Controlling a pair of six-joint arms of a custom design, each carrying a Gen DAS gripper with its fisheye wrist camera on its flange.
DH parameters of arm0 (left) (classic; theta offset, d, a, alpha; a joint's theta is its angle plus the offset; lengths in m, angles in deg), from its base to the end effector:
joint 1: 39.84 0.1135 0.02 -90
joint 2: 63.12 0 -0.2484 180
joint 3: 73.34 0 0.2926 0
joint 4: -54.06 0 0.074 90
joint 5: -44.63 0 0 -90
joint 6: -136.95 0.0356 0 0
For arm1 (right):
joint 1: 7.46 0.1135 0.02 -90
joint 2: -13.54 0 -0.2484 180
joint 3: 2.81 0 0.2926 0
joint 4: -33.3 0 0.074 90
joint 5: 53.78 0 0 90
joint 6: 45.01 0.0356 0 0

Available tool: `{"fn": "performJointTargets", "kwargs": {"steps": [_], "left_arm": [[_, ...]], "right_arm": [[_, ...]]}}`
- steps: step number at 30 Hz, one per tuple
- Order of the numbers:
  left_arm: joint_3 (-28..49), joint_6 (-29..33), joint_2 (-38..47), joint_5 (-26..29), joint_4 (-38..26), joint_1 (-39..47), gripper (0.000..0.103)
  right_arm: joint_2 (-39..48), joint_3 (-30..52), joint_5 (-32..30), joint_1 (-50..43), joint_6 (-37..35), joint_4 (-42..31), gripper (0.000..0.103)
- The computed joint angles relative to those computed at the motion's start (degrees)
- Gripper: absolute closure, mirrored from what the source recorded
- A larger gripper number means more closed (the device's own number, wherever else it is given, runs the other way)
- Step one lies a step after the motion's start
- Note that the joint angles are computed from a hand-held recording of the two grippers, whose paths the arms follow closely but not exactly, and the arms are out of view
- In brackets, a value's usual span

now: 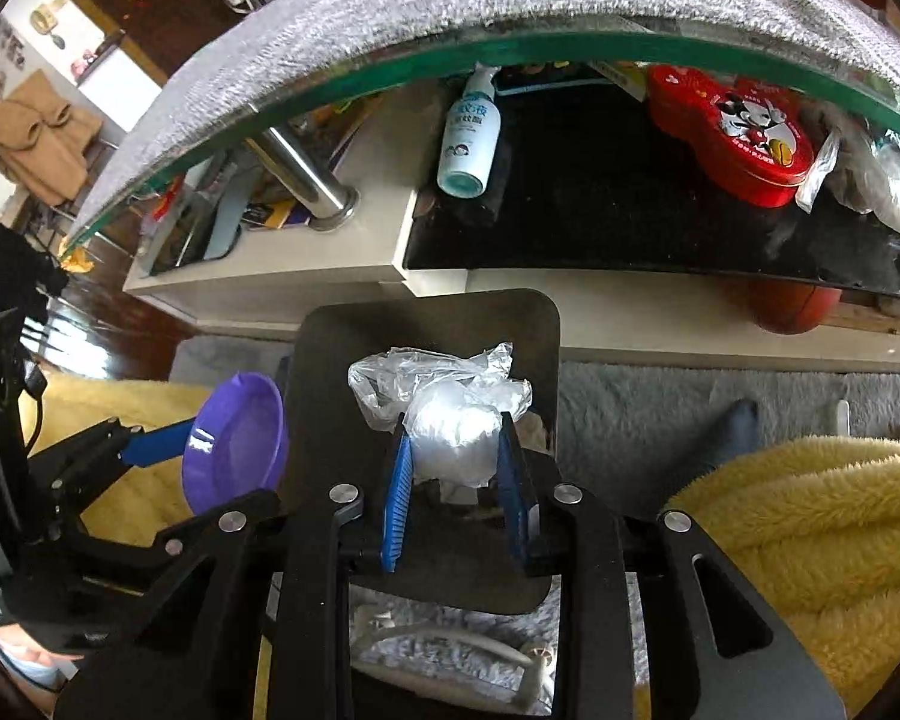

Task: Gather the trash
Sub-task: 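Lower the purple dish and plastic bag into the bin and release both, then grasp the red ornament with the left tool while the right tool grasps the foil blister pack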

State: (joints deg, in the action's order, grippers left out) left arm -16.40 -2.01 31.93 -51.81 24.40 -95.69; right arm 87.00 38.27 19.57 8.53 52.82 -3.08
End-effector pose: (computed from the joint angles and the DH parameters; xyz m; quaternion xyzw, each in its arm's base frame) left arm 0.1793 -0.2572 0.0791 0.0481 0.9786 -0.1189 0.1611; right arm 0.2236 0.0747 0.0942 -0.0958 0.9682 0.1769 0.1491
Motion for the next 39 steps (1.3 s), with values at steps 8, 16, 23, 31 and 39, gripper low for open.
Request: {"fn": "performJointTargets", "kwargs": {"steps": [8, 16, 23, 31, 39], "left_arm": [[0.14, 0.1, -0.1, -0.07, -0.73, 0.33, 0.021], [0.68, 0.73, -0.5, -0.28, -1.82, 1.06, 0.008], [1.47, 1.4, -5.01, -3.84, -5.82, 2.57, 0.008], [5.56, 5.96, -10.94, -6.59, -8.84, 7.85, 0.008], [18.83, 14.7, -4.86, -6.2, -12.79, 14.54, 0.008]], "right_arm": [[2.48, 1.5, -0.84, 0.3, 0.12, 0.85, 0.049], [0.37, 1.9, -1.36, -3.15, 0.08, -0.21, 0.035], [-2.61, 4.82, -2.59, -6.71, -1.59, -3.63, 0.022], [-3.15, 14.16, -2.34, -10.58, -3.44, -5.58, 0.017], [9.73, 30.08, 0.27, -12.48, -5.27, -6.17, 0.017]]}}
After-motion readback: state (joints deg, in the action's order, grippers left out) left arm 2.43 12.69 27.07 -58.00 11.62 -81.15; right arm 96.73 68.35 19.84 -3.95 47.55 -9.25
